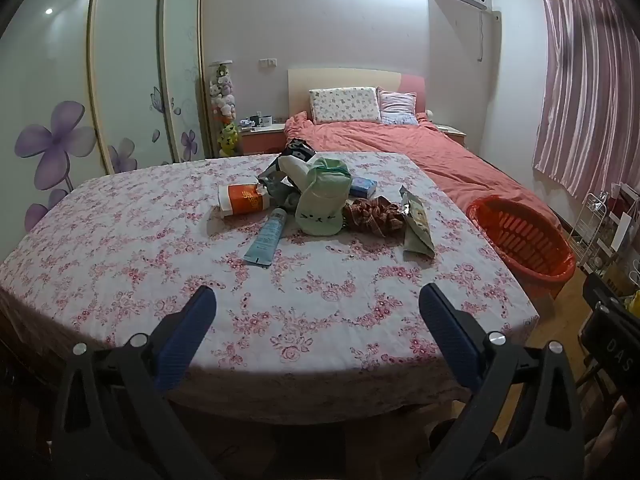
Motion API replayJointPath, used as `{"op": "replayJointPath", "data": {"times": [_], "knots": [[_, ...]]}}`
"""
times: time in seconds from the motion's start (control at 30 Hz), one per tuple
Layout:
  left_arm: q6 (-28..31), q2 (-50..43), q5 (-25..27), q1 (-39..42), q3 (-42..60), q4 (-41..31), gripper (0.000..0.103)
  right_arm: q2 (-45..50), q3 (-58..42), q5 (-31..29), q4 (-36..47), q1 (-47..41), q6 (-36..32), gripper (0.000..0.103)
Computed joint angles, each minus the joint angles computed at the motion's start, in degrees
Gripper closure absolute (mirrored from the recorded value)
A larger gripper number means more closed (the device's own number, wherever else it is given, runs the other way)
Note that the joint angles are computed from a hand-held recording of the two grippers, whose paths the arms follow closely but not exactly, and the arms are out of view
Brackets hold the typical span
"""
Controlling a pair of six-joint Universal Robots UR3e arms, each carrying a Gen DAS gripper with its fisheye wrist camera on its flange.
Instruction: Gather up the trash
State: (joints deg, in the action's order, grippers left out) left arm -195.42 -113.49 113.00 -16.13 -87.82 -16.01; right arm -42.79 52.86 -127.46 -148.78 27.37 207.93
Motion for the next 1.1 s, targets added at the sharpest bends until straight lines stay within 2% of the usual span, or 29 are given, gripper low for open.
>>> {"op": "replayJointPath", "data": {"times": [1.1], "knots": [[-0.22, 0.11, -0.29, 0.09, 0.04, -0.36, 0.004, -0.41, 0.89, 0.16, -0.49, -0.15, -0.1, 0.002]]}}
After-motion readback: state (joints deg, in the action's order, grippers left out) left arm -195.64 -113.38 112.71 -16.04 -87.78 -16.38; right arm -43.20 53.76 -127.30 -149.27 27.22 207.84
